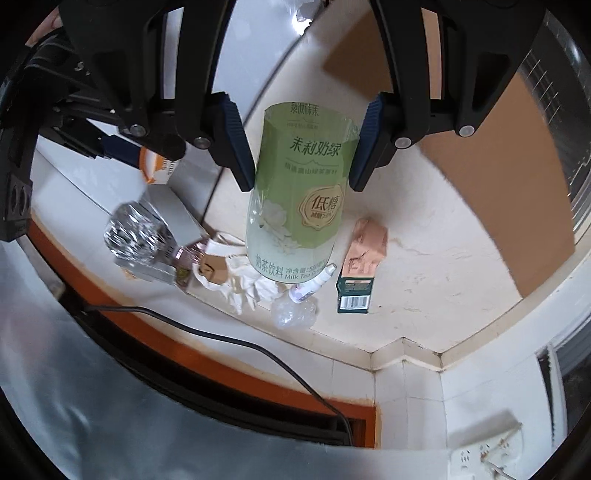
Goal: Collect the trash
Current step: 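Lift both held cups and carry them down over the floor bin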
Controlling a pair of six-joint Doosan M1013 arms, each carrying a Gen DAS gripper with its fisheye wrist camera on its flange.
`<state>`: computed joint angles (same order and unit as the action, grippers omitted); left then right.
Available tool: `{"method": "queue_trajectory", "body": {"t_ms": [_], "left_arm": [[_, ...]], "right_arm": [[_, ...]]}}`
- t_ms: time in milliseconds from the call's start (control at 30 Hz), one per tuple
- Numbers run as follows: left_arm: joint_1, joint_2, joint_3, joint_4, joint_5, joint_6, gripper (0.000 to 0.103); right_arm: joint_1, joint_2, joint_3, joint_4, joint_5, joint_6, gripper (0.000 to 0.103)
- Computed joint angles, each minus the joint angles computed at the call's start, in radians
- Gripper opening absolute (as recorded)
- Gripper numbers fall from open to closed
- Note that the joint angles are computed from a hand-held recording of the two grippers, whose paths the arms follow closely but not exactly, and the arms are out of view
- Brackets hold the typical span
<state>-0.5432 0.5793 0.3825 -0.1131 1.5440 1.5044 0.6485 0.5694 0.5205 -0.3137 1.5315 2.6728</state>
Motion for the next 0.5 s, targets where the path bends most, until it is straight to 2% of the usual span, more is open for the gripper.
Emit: {"method": "queue_trajectory", "body": {"t_ms": [233,500], "left_arm": [[-0.008,-0.199,0.275,-0.019,-0.113,0.049,0.050],[-0.010,-0.424,0.549,-0.048,-0.206,0.106,0.050]], "right_arm": [[0.080,-0.081,0.065,-0.041,-0.017,0.040,0.053],[0.210,-0.143,0.114,-0.086,-0.033,0.084,0.053]]}}
